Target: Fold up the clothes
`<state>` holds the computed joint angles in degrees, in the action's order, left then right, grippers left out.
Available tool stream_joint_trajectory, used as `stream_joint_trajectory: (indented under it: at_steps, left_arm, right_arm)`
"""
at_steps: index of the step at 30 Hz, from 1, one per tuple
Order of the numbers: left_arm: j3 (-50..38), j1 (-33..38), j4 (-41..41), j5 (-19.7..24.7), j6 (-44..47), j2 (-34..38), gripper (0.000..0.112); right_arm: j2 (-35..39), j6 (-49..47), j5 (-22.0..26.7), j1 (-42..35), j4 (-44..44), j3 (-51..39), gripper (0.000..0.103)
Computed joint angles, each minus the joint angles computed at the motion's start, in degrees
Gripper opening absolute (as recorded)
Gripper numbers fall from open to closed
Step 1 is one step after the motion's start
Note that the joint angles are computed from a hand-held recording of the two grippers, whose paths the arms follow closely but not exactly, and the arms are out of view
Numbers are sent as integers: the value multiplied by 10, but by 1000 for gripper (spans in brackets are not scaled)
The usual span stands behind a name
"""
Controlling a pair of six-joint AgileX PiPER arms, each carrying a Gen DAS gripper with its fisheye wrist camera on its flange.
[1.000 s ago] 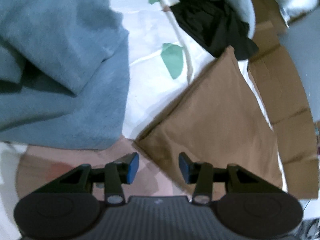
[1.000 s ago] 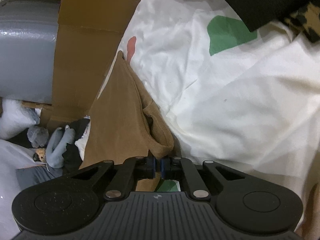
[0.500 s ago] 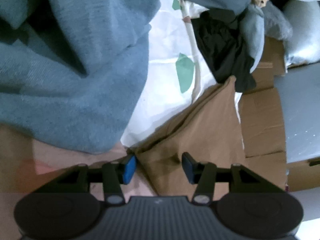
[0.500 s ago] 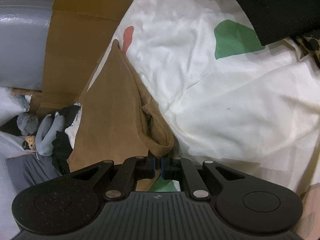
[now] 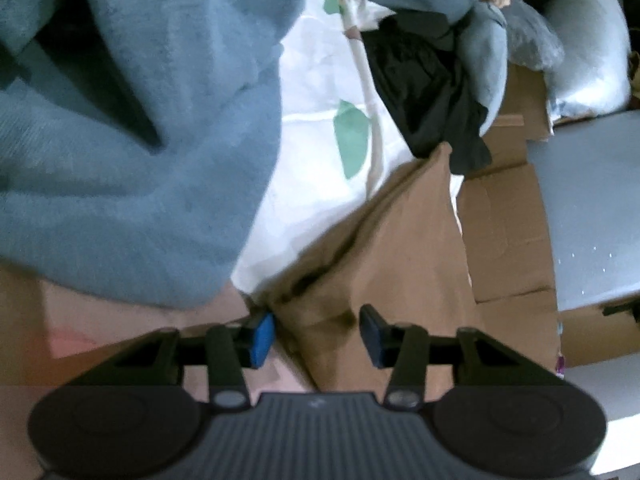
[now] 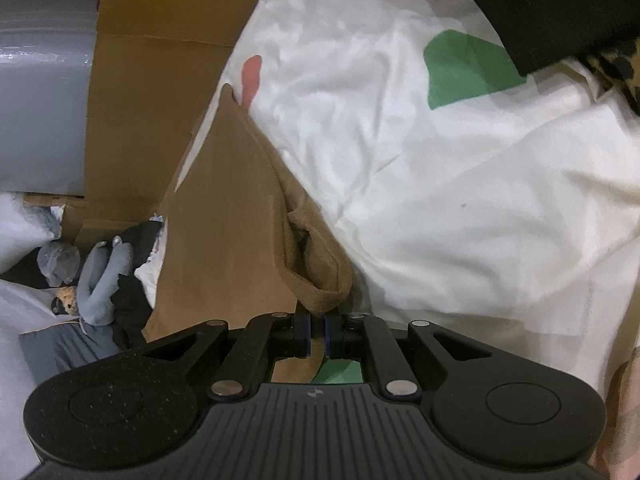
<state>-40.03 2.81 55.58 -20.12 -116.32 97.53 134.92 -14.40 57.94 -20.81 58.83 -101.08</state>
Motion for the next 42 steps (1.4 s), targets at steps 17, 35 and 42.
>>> stream_joint_trajectory:
  at_steps: [17, 35, 42]
  left_arm:
    - [45, 0, -110, -56, 140, 2, 30]
    - [32, 6, -83, -35, 96, 3, 5]
    - [31, -16, -49, 23, 6, -57, 4]
  right_arm:
    - [18, -37, -37, -1, 100, 50, 10]
    - [20, -44, -46, 8, 96, 43, 2]
    - [-2, -31, -46, 5, 37, 19, 1]
